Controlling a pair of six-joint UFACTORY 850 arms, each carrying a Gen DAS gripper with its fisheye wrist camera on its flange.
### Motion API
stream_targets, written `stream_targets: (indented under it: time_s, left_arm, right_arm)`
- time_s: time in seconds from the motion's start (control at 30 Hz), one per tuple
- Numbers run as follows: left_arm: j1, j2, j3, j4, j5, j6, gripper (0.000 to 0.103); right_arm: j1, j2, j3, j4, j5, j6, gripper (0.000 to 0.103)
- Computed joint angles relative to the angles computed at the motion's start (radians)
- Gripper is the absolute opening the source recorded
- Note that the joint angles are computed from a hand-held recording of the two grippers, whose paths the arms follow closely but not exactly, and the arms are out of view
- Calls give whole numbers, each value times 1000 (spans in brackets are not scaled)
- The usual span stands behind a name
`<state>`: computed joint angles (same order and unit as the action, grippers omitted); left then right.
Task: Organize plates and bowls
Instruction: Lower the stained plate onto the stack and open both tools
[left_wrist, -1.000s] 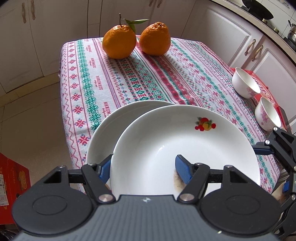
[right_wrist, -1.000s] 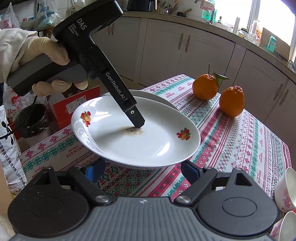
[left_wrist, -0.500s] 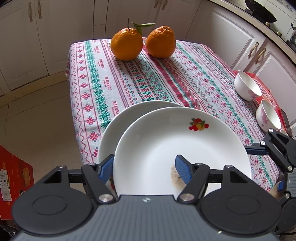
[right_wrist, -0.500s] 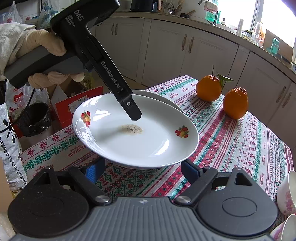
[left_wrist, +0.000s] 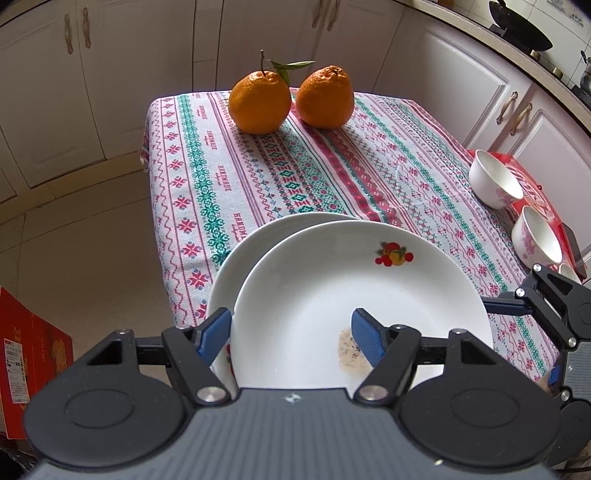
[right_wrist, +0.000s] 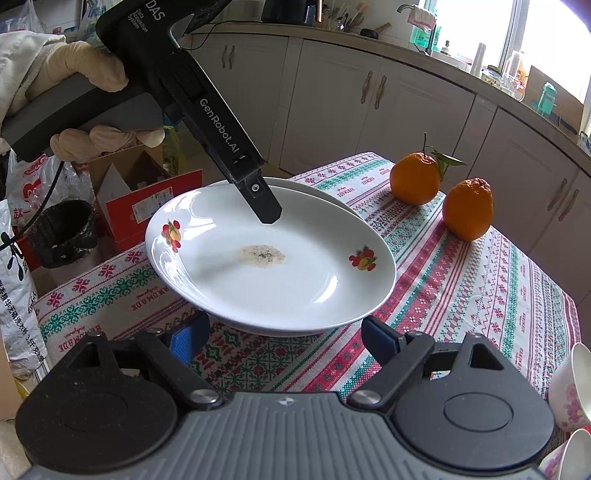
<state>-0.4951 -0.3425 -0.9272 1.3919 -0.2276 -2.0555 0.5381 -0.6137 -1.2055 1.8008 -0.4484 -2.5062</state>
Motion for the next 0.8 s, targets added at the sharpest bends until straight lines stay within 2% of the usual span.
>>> stream_targets:
  time_s: [0.23, 0.47, 0.6, 0.8]
  left_arm:
    - [-8, 5, 2, 29, -24, -38, 72]
    - [-8, 2, -4, 43, -28, -46, 73]
    - [-13, -5, -7, 47, -44, -47, 79]
    - [-12, -1, -2, 65, -72, -66, 81]
  right_arm:
    - [-2, 9, 12, 4, 17, -9, 92]
    - [-7, 14, 11, 4, -6, -17, 92]
    - [0, 6, 1, 2, -3, -17, 92]
    - [-7, 12, 10, -3, -21, -14, 92]
